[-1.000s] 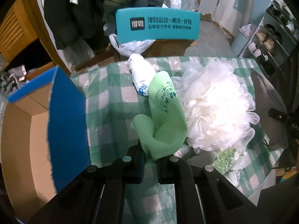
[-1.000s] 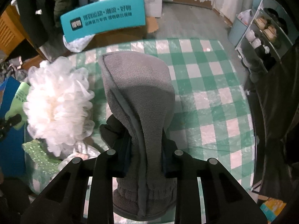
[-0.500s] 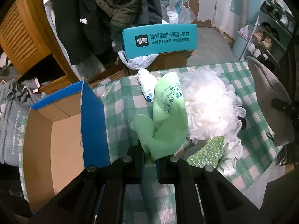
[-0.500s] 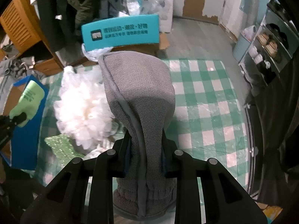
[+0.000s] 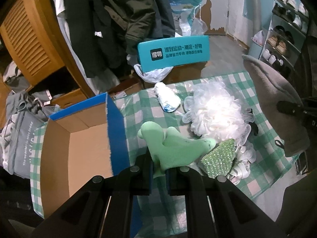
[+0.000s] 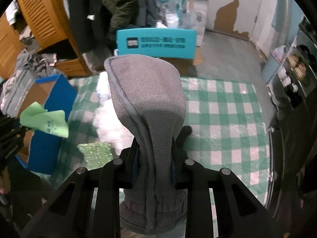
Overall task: Organize soft objects
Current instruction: 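Lift and carry the grey sock and green socks over the cardboard box with both tools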
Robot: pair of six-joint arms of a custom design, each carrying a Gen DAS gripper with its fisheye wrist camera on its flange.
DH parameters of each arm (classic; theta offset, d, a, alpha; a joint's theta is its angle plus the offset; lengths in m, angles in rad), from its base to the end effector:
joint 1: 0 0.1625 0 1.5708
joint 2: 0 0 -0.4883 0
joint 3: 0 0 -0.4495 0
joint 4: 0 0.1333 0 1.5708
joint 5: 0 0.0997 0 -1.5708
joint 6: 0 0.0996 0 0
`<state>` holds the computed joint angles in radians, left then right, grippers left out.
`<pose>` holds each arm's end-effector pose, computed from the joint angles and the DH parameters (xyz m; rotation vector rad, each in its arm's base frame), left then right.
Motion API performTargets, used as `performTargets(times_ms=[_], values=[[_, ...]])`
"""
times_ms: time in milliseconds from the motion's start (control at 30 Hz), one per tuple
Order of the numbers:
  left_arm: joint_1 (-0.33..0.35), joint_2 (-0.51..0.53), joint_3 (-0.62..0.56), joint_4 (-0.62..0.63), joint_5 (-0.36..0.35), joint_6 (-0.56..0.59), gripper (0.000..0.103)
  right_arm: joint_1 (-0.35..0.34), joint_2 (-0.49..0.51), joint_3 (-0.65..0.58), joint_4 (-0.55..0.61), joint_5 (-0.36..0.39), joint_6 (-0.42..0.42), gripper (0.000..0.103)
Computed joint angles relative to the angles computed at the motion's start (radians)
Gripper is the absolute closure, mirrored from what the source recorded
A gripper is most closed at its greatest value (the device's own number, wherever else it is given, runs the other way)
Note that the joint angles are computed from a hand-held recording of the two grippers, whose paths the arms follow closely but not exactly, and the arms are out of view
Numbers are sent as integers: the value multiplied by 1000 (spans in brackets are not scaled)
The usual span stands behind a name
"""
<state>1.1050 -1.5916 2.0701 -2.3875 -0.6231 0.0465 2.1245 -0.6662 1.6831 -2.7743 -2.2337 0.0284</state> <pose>-0.0342 -0.5449 0.4220 0.3727 2.1868 -0.6049 0.4466 -0.5855 0.0233 0.5754 -2.4525 0.4743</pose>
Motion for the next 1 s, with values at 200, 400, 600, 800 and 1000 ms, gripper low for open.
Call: performTargets(times_ms=[200,400,600,800,1000], values=[[4,-25,4,-10,1,8,94,19,22,-30,4,34,-17,79],[11,-45,3,-22,15,13,94,42,54,-75,21,58,-36,79],[14,-76,5,-36,38,21,94,61,93,-130,51,78,-58,79],[36,-105,-4,-49,60,19,94,80,131,-182,81,99,-78,79],[57,-131,-9,-65,90,30,94,101,178,-253,121,126,-97,79]])
